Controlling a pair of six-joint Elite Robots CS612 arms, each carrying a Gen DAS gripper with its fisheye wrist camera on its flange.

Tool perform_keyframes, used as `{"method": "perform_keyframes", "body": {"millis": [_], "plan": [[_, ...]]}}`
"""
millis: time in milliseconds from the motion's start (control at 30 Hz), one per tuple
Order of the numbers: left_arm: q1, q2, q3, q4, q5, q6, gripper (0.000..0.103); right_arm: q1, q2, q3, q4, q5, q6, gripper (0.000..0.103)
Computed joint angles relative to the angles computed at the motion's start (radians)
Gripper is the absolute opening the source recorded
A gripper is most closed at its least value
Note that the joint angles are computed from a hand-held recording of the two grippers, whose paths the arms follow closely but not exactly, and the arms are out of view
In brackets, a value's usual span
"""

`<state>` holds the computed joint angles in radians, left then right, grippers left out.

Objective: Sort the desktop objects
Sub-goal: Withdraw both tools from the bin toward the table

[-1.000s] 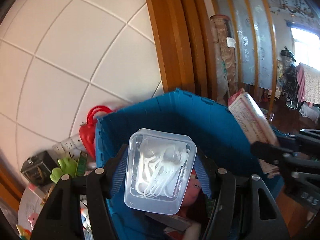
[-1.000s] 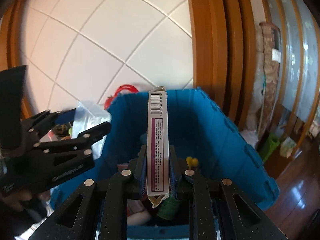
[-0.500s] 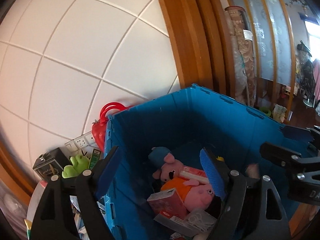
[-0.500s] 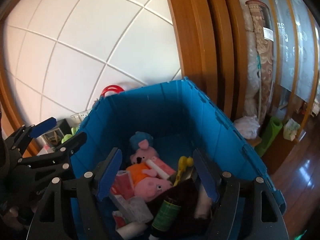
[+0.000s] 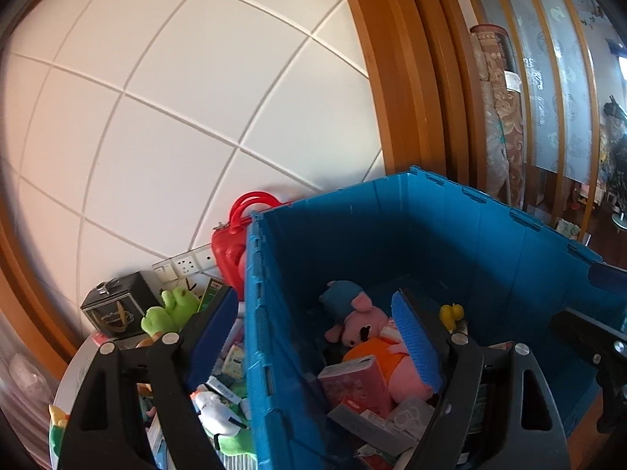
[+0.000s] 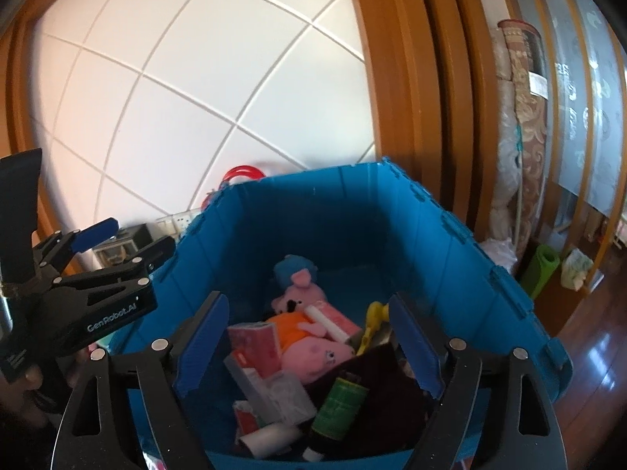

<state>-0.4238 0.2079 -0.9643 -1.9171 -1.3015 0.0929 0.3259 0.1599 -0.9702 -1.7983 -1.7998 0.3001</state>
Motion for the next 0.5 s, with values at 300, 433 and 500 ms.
{"method": "perform_keyframes", "body": {"millis": [300, 433, 500], "plan": [[0.023, 0.050, -0.099, 0.029, 0.037, -0.034, 0.081, 0.027, 0.007, 0.000, -0.027, 0.014, -0.022, 0.087], [0.039, 0.072, -0.136, 0.042, 0.066, -0.040, 0.081, 0.040, -0.005, 0.037, -0.052, 0.030, -0.039, 0.087], [0.053, 0.084, -0.158, 0.061, 0.063, -0.058, 0.081, 0.050, -0.016, 0.067, -0.065, 0.030, -0.048, 0.087]]}}
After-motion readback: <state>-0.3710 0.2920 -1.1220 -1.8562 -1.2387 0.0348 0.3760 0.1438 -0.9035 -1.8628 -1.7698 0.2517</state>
